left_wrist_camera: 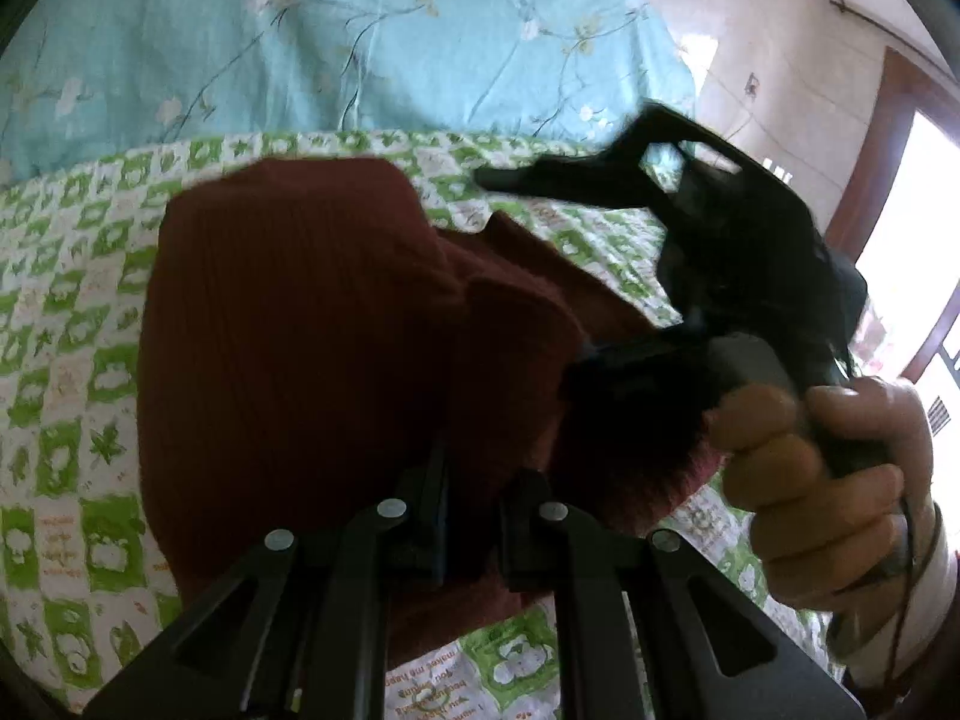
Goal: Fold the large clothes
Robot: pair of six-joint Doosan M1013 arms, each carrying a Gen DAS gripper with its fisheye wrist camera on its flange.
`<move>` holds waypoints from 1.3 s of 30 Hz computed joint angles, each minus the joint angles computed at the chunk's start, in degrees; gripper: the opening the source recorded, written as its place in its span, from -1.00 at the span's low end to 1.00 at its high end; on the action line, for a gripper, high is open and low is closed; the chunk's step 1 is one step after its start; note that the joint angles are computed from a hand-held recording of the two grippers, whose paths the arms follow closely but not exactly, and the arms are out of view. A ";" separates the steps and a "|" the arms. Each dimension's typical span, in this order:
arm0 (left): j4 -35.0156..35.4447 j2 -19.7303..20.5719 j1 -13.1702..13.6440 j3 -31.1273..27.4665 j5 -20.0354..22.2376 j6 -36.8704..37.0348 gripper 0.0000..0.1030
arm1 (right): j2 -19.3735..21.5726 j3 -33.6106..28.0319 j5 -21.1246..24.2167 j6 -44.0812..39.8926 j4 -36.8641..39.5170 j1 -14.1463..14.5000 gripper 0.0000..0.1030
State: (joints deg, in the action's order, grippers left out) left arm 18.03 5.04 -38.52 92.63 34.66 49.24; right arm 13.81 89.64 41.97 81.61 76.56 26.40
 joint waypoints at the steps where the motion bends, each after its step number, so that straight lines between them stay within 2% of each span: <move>1: 0.33 -0.16 0.05 0.03 -0.22 0.23 -0.80 | 0.66 -2.12 0.91 2.37 -5.22 0.42 0.49; 4: -0.15 -1.10 0.12 0.98 -1.37 0.88 -0.80 | 2.57 -7.06 3.44 5.18 -14.92 1.43 0.47; 6: -0.91 -1.40 0.39 1.10 -1.58 1.91 -0.80 | 4.32 -10.34 5.13 8.25 -20.45 1.98 0.11; 7: -0.85 -1.31 0.40 0.84 -1.28 2.08 -0.80 | 5.01 -11.62 5.85 10.51 -23.54 2.26 -0.42; 8: -0.58 -1.18 0.38 0.53 -0.91 2.20 -0.80 | 5.29 -12.02 6.14 10.61 -23.62 2.16 -0.64; 11: -0.62 -1.54 -0.16 -0.08 -0.82 3.00 -0.80 | 3.40 -10.65 3.34 6.23 -21.34 1.94 -0.67; 13: -1.85 -1.90 -0.73 -0.37 -2.00 4.58 -0.80 | 0.44 -8.00 0.06 1.90 -19.48 1.69 -0.67; 15: -4.78 -1.74 -1.22 -1.00 -3.52 7.68 -0.80 | -2.43 -5.42 -3.42 -0.01 -20.08 1.23 -0.67; 17: -9.01 -0.78 -1.54 -1.96 -4.36 11.53 -0.79 | -4.58 -3.00 -5.97 2.13 -23.82 0.59 -0.67; 20: -13.83 1.47 -1.81 -3.25 -3.77 15.23 -0.79 | -5.25 -1.12 -6.24 8.97 -29.73 -0.46 -0.67; 22: -16.45 2.93 -1.82 -4.01 -2.47 17.02 -0.80 | -5.27 0.40 -5.91 11.43 -30.82 -1.16 -0.68; 25: -16.01 4.20 -2.48 -4.84 -0.70 17.34 -0.80 | -5.59 2.27 -6.19 9.95 -28.13 -1.98 -0.68; 28: -15.15 3.92 -2.81 -4.77 -1.72 17.35 -0.80 | -6.45 3.02 -7.84 4.95 -23.89 -2.28 -0.68; 29: -15.38 3.94 -2.75 -4.82 -1.82 17.47 -0.80 | -6.58 2.83 -8.21 5.78 -25.65 -2.14 -0.68; 32: -17.45 4.70 -1.89 -5.57 0.42 18.16 -0.77 | -5.65 1.10 -7.17 14.33 -38.10 -0.65 -0.67; 35: -18.20 4.93 -1.21 -5.66 1.93 17.27 -0.73 | -5.68 2.04 -7.61 13.32 -36.70 -0.68 -0.68; 38: -18.89 4.39 -1.21 -5.59 2.33 17.73 -0.53 | -6.17 2.80 -8.22 12.84 -35.60 -0.85 -0.68; 39: -19.17 3.98 -1.31 -5.42 2.42 17.93 -0.36 | -6.20 2.77 -8.31 13.26 -35.88 -0.77 -0.68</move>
